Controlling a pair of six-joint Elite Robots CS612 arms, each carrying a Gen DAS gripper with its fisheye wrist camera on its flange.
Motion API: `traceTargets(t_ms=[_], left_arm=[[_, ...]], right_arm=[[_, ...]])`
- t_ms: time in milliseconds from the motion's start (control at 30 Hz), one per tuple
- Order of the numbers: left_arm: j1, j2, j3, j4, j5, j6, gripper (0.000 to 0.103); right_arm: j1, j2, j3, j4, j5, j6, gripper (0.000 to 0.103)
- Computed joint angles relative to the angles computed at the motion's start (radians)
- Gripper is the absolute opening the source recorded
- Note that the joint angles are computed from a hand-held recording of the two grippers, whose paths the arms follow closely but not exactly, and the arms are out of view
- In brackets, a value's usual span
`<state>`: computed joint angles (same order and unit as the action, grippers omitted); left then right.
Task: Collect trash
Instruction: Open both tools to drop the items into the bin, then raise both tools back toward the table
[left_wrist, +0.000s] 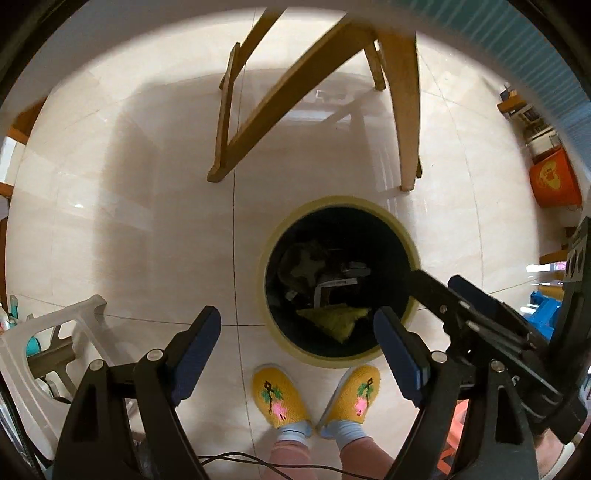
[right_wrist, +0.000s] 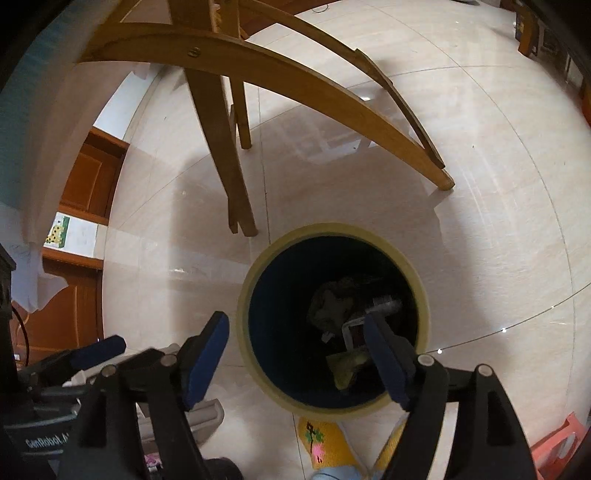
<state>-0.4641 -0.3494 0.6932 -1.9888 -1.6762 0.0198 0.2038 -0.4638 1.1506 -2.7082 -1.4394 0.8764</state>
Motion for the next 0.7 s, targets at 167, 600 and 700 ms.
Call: traceTargets(t_ms=[167,600,700], left_arm=[[0.003,-0.043,0.014,0.016,-0.009,-0.005,0.084],[0.014,-0.209,0.066,0.053,-0.040,0.068,0.084],[0.017,-0.244,0.073,0.039,-0.045,0.092,0.084]], right_arm=[[0.000,-0.045,0.026,0.026,0.002,-0.006,0.076],[0.020,-0.224,0.067,0.134,-0.044,-0.027,0.076],[0.029,-0.269,0.065,0.166,-0.068,-0.047,0.076]])
